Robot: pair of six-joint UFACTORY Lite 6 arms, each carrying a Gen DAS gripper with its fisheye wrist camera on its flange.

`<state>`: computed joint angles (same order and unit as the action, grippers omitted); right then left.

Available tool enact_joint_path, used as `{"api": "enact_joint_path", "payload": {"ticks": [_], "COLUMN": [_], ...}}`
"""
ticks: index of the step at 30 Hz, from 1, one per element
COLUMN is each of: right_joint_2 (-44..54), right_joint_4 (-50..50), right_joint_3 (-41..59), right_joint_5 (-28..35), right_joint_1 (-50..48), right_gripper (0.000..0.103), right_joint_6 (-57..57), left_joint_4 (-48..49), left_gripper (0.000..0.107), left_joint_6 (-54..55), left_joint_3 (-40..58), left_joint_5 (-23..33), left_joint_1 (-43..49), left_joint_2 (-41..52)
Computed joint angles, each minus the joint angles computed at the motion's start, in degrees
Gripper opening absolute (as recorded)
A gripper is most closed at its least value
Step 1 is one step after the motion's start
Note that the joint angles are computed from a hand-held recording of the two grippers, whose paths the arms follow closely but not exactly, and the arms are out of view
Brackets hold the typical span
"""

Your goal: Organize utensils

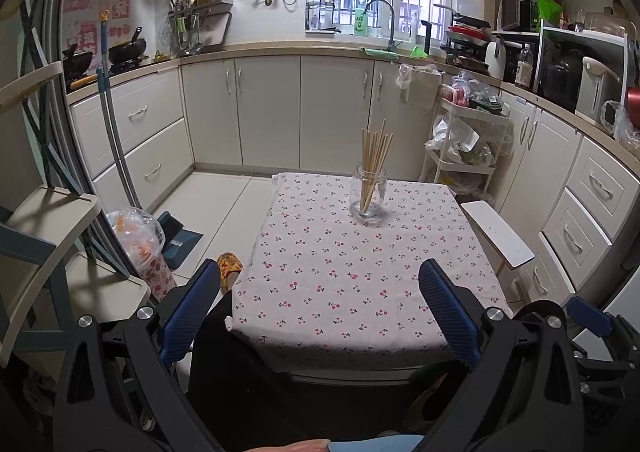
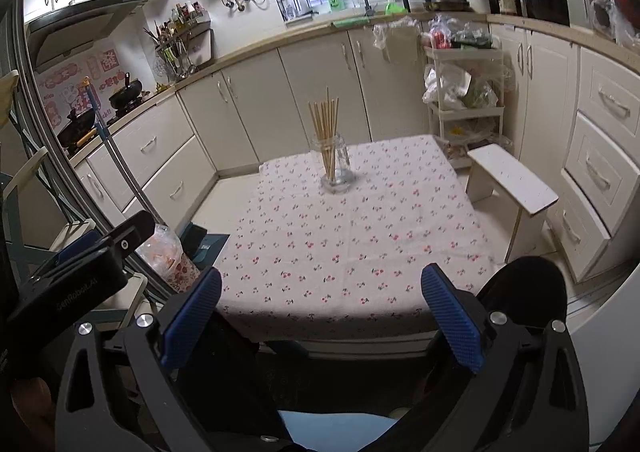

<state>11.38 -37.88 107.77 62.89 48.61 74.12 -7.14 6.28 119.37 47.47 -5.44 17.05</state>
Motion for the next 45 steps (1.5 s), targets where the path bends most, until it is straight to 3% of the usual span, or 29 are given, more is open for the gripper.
{"api": "enact_joint_path", "payload": {"ticks": [14, 37, 42, 45], "right_joint_2": [-0.14, -1.64, -1.47, -0.75], "right_joint_4": [-6.01, -7.25, -7.23, -7.78], "right_joint_3": [3.87, 2.36, 2.57, 3.56], "right_joint_5": [4.73, 4.72, 4.91, 5.8], "right_joint_1": [4.31, 4.95, 5.36, 6.07], "right_gripper": [0.096, 0.096, 0.096, 0.096], "right_joint_6": [1.04, 1.82, 2.22, 2.59], "left_joint_4": [-3.66, -5.95, -13.39, -11.12], "left_gripper": [0.095, 0.095, 0.095, 0.095], "left_joint_6": [2.26, 3.47, 10.6, 10.06], "left_joint_3": [-3.99, -1.6, -1.45, -3.87], "left_joint_5": [-1.74, 1.08, 3.77, 1.4], "left_joint_1": [1.5, 2.75, 4.14, 3.1], "left_joint_2": [-5.22, -4.64, -4.26, -5.78]}}
